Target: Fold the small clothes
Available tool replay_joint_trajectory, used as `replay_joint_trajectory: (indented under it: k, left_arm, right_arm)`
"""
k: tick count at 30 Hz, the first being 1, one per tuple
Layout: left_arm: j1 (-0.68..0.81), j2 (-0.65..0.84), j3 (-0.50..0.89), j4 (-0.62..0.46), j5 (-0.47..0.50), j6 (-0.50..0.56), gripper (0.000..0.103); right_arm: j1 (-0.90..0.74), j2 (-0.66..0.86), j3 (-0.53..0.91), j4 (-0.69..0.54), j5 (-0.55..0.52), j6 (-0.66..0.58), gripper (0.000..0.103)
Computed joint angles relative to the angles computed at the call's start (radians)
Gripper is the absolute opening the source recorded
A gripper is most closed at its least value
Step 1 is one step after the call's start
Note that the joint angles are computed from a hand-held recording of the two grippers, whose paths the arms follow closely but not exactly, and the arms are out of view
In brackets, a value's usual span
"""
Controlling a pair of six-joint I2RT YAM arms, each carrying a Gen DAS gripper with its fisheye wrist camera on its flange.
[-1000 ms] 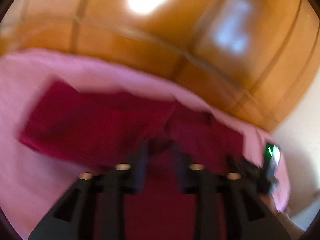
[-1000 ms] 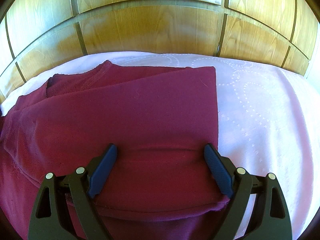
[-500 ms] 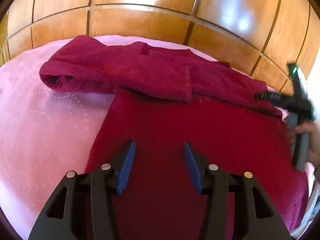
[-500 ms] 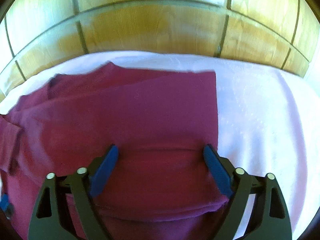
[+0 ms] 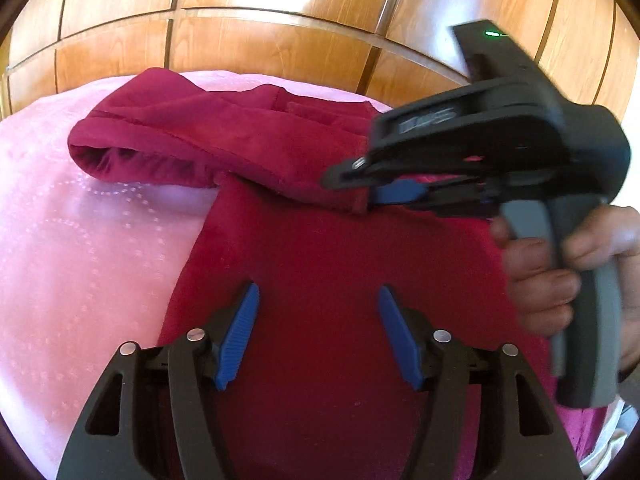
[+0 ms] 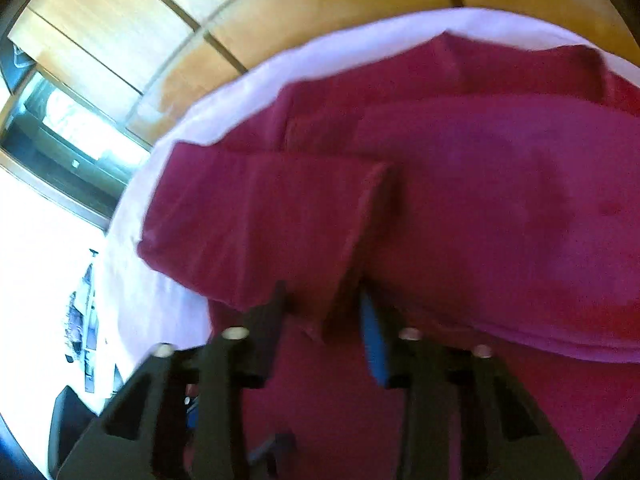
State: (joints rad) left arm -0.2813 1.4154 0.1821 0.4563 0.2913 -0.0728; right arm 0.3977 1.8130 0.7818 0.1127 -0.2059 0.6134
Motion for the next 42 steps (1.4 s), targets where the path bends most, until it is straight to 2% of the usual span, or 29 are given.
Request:
replay_joint_trajectory:
  k: [1,4,8,12,14,18,21,26,30,32,35,36,38,41,42]
  left_arm:
    - [-0.003,0.001,-0.001,0.004,-0.002,-0.003,0.061]
    - [-0.004,0.006,-0.002,0.01,-0.001,-0.005,0.061]
    - [-0.014,0.017,0.001,0.019,-0.014,-0.009,0.061]
    - [-0.022,0.004,-0.002,0.009,-0.025,-0.01,0.061]
    - [-0.026,0.0,-0.002,0.003,-0.031,-0.01,0.061]
    - [-0.037,-0.007,0.001,-0.008,-0.046,-0.013,0.061]
    - [-0.033,-0.004,0.001,-0.007,-0.046,-0.006,0.061]
    - [-0.056,0.003,0.01,-0.013,-0.07,-0.008,0.062]
    - [-0.078,-0.006,0.017,-0.03,-0.096,-0.016,0.062]
    - [-0.084,-0.005,0.02,-0.034,-0.102,-0.019,0.062]
    - [-0.089,-0.026,0.033,-0.08,-0.113,-0.017,0.062]
    - [-0.094,-0.039,0.036,-0.101,-0.12,-0.016,0.062]
    - [-0.094,-0.075,0.063,-0.193,-0.123,-0.002,0.062]
    - [-0.037,-0.139,0.084,-0.289,-0.06,0.006,0.062]
    - [-0.014,-0.152,0.095,-0.313,-0.042,0.006,0.062]
  right_arm:
    - [0.018,-0.005,0.022,-0.034,0.042,-0.011,0.008]
    - [0.061,-0.105,0.004,-0.067,0.138,-0.045,0.007]
    - [0.087,-0.384,-0.039,-0.174,0.256,-0.12,0.006]
    - [0.008,-0.646,-0.08,-0.307,0.325,-0.173,0.006]
    - [-0.059,-0.732,-0.109,-0.357,0.336,-0.204,0.006]
    - [-0.294,-0.836,-0.202,-0.427,0.285,-0.27,0.007]
    - [-0.519,-0.835,-0.299,-0.404,0.196,-0.336,0.006]
    - [-0.789,-0.644,-0.413,-0.25,0.076,-0.419,0.006]
    - [-0.883,-0.57,-0.448,-0.168,0.002,-0.441,0.006]
    - [-0.876,-0.594,-0.452,-0.184,0.003,-0.428,0.007]
    - [-0.911,-0.625,-0.459,-0.209,-0.05,-0.442,0.008]
    - [-0.906,-0.632,-0.458,-0.214,-0.062,-0.427,0.013]
    - [-0.988,-0.701,-0.466,-0.286,-0.147,-0.468,0.015]
    - [-1.066,-0.883,-0.47,-0.458,-0.213,-0.524,0.023]
    - [-1.079,-0.93,-0.472,-0.498,-0.223,-0.53,0.031]
